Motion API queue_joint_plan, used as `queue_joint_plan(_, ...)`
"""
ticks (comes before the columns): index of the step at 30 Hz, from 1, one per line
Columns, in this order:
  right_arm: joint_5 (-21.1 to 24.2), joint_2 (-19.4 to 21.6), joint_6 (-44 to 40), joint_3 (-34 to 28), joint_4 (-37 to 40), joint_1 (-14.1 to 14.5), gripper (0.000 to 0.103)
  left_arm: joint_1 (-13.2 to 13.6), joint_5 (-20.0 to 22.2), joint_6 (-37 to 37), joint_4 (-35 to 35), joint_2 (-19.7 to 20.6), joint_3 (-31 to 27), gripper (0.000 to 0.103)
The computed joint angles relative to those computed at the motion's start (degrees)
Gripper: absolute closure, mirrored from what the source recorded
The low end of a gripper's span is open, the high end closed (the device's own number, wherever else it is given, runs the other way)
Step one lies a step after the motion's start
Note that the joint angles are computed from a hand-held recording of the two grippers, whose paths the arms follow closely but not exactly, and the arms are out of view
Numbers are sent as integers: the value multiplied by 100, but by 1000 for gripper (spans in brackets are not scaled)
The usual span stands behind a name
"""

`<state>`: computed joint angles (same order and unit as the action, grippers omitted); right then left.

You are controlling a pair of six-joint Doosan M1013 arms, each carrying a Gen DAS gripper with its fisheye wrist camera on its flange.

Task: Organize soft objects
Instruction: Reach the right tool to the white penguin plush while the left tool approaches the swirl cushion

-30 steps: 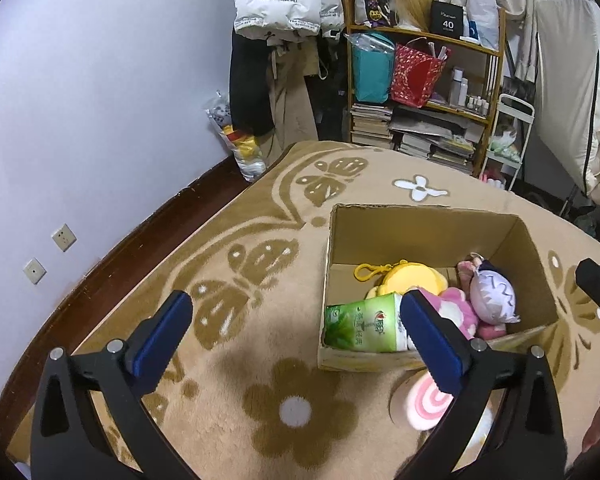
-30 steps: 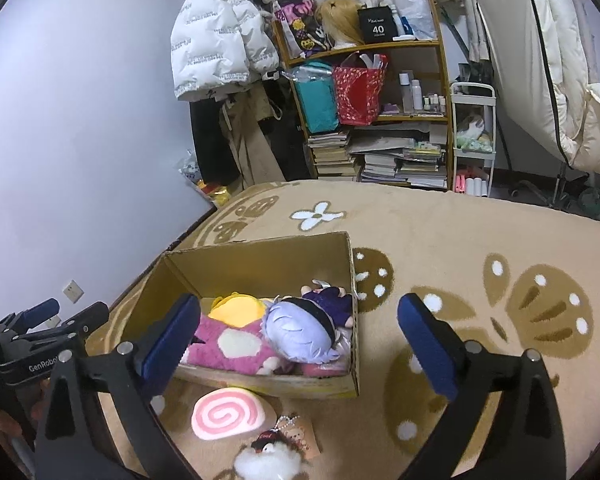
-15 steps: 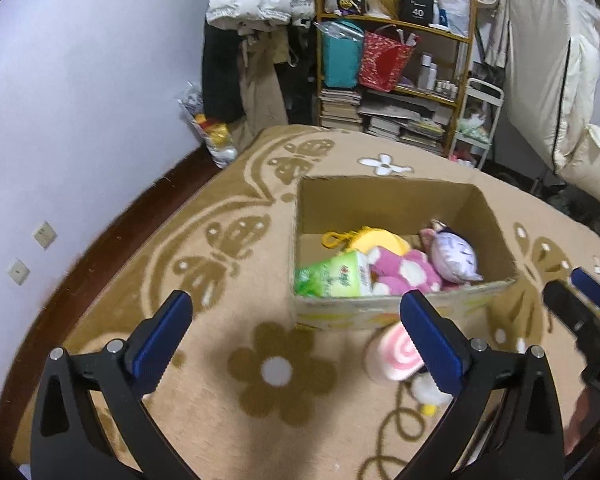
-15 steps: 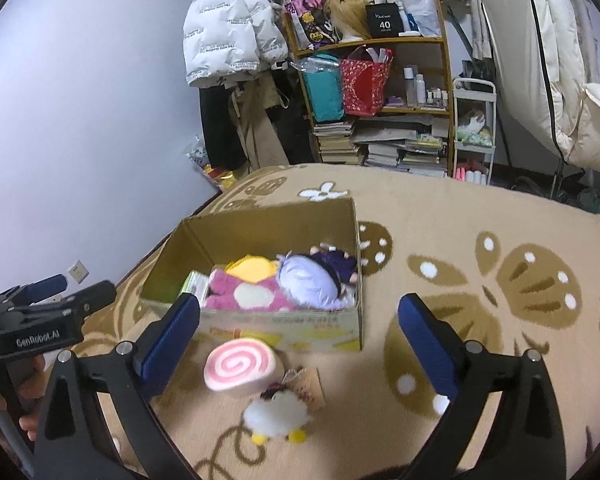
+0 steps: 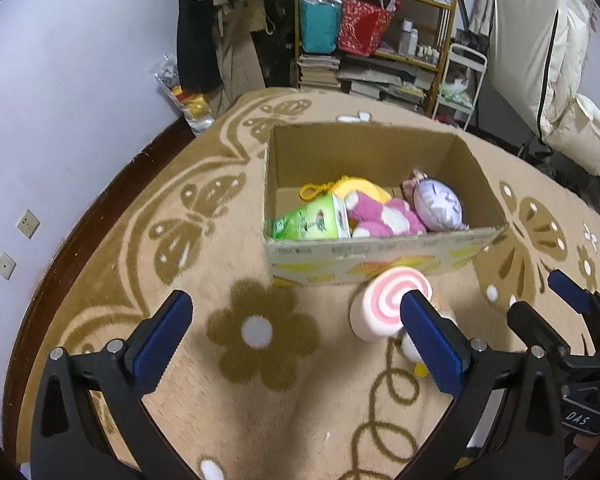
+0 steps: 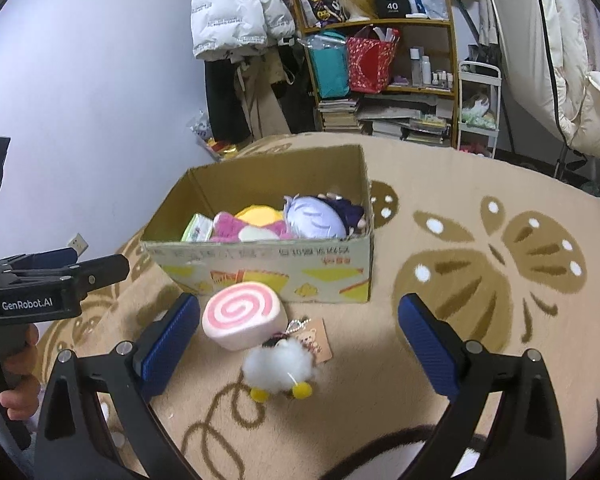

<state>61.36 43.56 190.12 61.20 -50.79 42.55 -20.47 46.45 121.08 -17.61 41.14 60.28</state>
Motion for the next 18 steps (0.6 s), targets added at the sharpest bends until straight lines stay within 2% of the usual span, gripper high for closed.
queue_joint_plan(7, 84, 150, -269, -113, 310, -26, 0, -60, 183, -22, 196, 79, -42, 1)
queue_joint_plan(18, -178, 245, -410, -43, 807, -140, 0, -168, 417, -419, 810, 304, -214, 1)
